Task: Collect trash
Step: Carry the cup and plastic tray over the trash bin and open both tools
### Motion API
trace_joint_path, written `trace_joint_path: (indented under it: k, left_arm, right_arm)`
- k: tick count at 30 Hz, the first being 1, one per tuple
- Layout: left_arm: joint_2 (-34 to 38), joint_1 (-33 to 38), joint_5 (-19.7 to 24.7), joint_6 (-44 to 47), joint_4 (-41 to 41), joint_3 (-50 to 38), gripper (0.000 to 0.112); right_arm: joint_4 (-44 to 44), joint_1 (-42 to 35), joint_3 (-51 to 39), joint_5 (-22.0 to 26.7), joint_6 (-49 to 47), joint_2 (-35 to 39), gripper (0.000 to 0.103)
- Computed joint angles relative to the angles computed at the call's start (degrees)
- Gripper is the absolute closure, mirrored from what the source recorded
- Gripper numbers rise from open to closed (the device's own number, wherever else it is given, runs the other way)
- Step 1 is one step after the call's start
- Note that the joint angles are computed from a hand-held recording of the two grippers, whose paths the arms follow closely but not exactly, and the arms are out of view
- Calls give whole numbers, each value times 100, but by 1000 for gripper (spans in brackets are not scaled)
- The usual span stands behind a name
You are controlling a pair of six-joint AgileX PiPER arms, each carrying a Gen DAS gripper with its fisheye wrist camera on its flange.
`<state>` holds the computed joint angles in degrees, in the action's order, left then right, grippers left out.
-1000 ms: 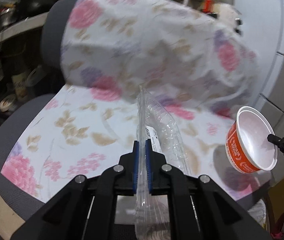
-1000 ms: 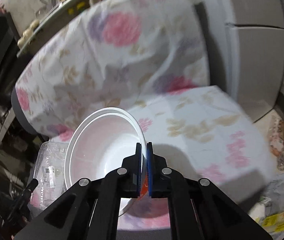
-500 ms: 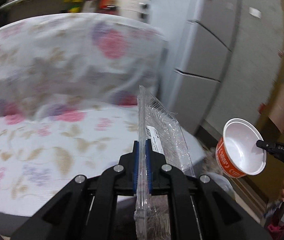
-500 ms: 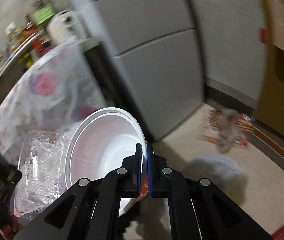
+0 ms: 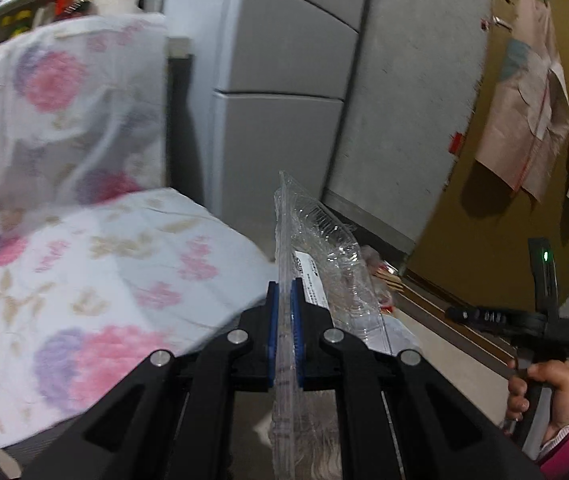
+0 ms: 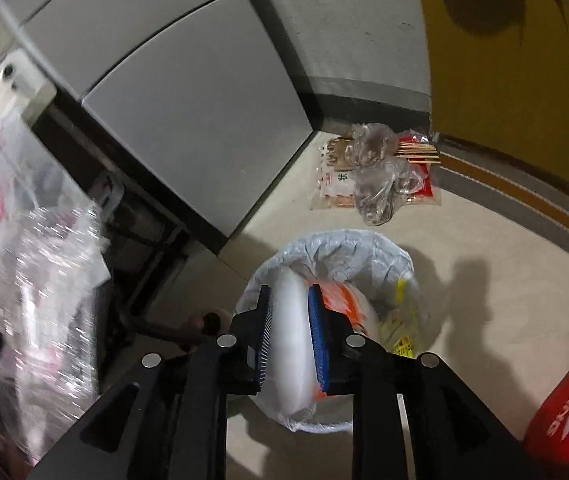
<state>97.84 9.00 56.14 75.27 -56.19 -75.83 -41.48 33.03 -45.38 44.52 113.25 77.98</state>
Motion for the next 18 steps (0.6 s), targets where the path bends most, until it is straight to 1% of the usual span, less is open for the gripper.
trace_joint_path:
  k: [2,5,7,8,10,11,13,14,16,18]
  left_arm:
    - [-26,-214,-82,67,46,150,108]
    - [-31,-578,-168,101,143,358,108]
    - [12,-863,-234,45,249,424,108]
    - [45,-1014,-270,22,285,445,108]
    - [152,-1240,-330,-95,343,422,106]
    - [296,-1329,-271,-180,326,317,103]
    - [601,-1513,-231,-548,469,42,69]
    - [669,-1538,-236,-638,507,-26,64]
    - [775,-1500,-155,-746,565,-151,63]
    - [711,-1366,-165,-655,580,-151,63]
  right_arm:
    - [-206,103,30,240,145,-157,73]
    - [-535,474,37,989,437,-594,68]
    - [-694,659,36,1344,551,-807,64]
    - [-777,841,17,1631,635,-891,62]
    - [-851,955,-27,1842,643,-969,62]
    - [-891,1061,-53,1981,662,-1000,61]
    - [-889,1045,-116,2020,535,-995,61]
    - [-885,1079,-154,2037,482,-986,60]
    - [-893,1103,-244,2041,393,-950,57]
    - [-936,1228,-372,2131,338,-867,55]
